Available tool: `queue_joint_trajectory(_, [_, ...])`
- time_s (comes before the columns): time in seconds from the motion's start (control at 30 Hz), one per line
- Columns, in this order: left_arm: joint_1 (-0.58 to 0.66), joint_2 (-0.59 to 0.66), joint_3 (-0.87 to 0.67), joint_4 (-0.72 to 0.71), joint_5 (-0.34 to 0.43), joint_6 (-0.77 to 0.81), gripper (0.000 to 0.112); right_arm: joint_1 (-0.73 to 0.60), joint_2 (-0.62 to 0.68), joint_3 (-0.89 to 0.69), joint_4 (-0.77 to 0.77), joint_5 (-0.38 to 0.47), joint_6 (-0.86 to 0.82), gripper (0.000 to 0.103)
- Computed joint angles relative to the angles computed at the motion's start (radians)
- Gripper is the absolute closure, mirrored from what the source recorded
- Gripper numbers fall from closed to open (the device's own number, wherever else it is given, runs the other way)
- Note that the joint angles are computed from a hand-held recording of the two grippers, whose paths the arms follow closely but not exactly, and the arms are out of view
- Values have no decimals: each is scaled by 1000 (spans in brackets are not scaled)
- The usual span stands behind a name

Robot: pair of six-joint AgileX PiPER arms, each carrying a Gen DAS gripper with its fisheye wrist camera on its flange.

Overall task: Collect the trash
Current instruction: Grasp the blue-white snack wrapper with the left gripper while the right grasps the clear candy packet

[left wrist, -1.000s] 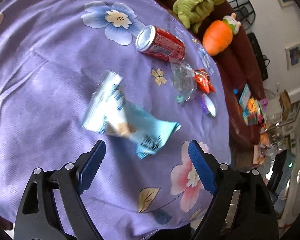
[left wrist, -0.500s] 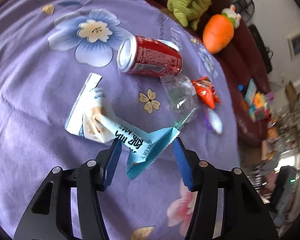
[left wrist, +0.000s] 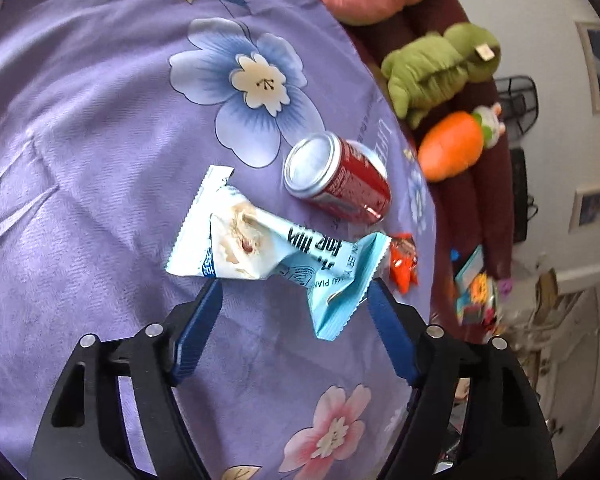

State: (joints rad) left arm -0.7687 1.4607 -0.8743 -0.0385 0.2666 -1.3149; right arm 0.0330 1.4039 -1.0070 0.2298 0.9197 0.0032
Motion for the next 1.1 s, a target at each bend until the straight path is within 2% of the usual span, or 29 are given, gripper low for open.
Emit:
queue_joint_trajectory(0.07, [-10, -12, -5, 62, 15, -47, 33, 23, 28, -53, -24, 7, 12, 19])
queue_joint_trajectory(0.17, [-18, -19, -26, 50, 74, 43, 32, 76, 102, -158, -40, 23, 4, 19])
queue_joint_trajectory(0.27, [-38, -27, -62, 111, 181, 133, 32, 119, 187, -247, -27, 31, -25, 19])
queue_joint_trajectory(0.33, [-69, -23, -106, 239, 291, 159, 32, 146, 268, -321, -11, 42, -41, 19])
queue_joint_trajectory(0.4, [-71, -22, -111, 262, 343, 241, 32, 166, 338, -387, 2, 61, -46, 19])
queue_joint_trajectory(0.43, [-54, -18, -112, 225, 351, 321, 32, 175, 371, -416, 9, 66, -49, 19])
queue_joint_trajectory(0.53, [35, -9, -87, 10, 311, 543, 32, 204, 462, -499, 1, 76, -38, 19])
queue_joint_trajectory(0.67, [109, 16, -49, -164, 242, 669, 32, 227, 550, -567, 1, 73, -30, 19])
queue_joint_trajectory(0.7, [111, 22, -50, -177, 239, 683, 32, 235, 565, -575, -7, 64, -30, 19])
queue_joint_trajectory(0.73, [110, 28, -53, -182, 236, 689, 32, 243, 575, -575, -19, 54, -29, 25])
queue_joint_trajectory(0.8, [112, 50, -70, -200, 238, 715, 32, 249, 587, -572, -14, 50, -35, 45])
queue_joint_trajectory(0.97, [113, 110, -134, -164, 248, 708, 32, 225, 534, -515, 31, 17, -42, 48])
queue_joint_trajectory(1.1, [99, 82, -140, -101, 255, 609, 32, 180, 440, -430, 86, -9, -56, 48])
